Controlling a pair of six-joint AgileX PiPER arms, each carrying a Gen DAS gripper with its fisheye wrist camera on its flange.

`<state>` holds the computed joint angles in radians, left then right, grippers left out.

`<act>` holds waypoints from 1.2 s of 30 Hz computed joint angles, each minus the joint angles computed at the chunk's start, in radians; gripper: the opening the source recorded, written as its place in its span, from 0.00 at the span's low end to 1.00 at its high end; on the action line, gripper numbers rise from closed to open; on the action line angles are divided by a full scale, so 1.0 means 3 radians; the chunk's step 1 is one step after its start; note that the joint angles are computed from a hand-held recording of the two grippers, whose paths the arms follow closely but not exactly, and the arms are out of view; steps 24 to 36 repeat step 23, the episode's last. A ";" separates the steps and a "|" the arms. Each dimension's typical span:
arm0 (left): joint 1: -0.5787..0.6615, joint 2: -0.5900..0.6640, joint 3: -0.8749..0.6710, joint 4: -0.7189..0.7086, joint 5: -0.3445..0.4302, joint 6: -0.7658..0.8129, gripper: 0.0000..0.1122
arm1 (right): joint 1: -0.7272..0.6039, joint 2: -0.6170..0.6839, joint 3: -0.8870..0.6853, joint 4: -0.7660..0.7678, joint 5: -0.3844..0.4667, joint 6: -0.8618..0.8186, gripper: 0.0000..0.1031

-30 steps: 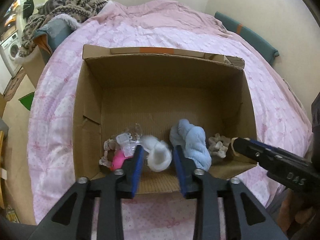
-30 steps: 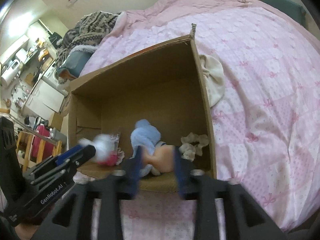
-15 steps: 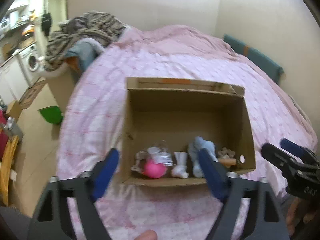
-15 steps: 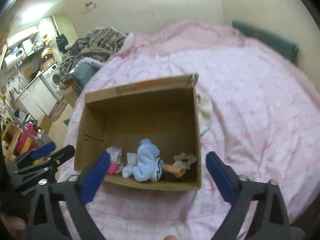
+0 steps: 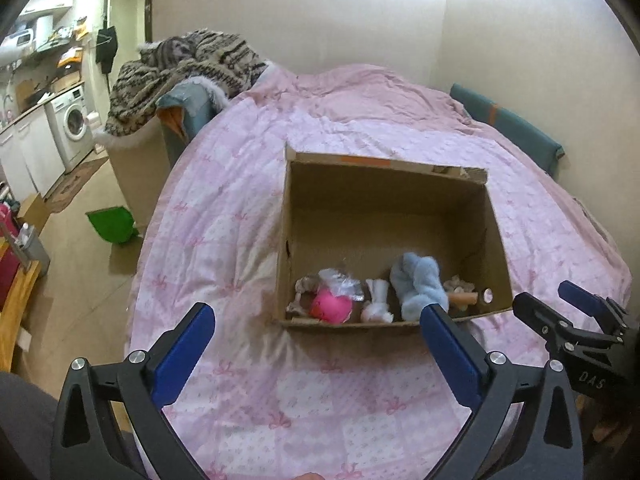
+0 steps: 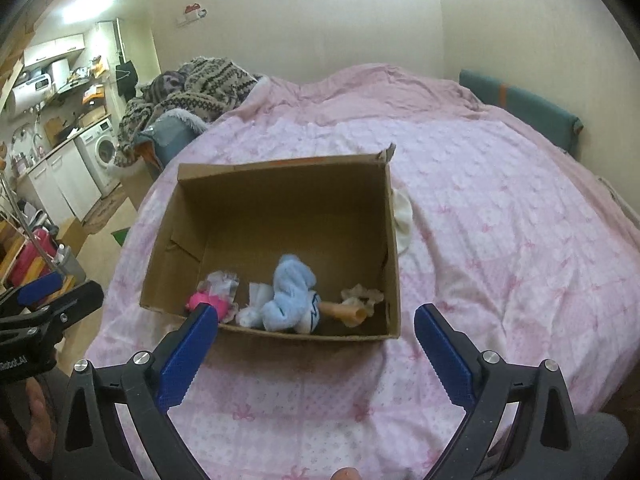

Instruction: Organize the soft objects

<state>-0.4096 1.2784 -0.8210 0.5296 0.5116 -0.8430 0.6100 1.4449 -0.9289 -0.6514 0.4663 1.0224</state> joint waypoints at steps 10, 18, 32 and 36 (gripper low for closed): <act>0.0077 0.0064 0.0051 -0.0074 -0.0079 0.0028 0.91 | -0.0088 0.0093 0.0008 0.0109 -0.0078 -0.0046 1.00; 0.0062 0.0085 0.0052 -0.0069 -0.0094 0.0021 0.91 | -0.0099 0.0092 0.0010 0.0141 -0.0092 -0.0090 1.00; 0.0080 0.0086 0.0069 -0.0120 -0.0156 0.0082 0.91 | -0.0089 0.0091 0.0016 0.0130 -0.0093 -0.0075 1.00; 0.0080 0.0086 0.0069 -0.0120 -0.0156 0.0082 0.91 | -0.0089 0.0091 0.0016 0.0130 -0.0093 -0.0075 1.00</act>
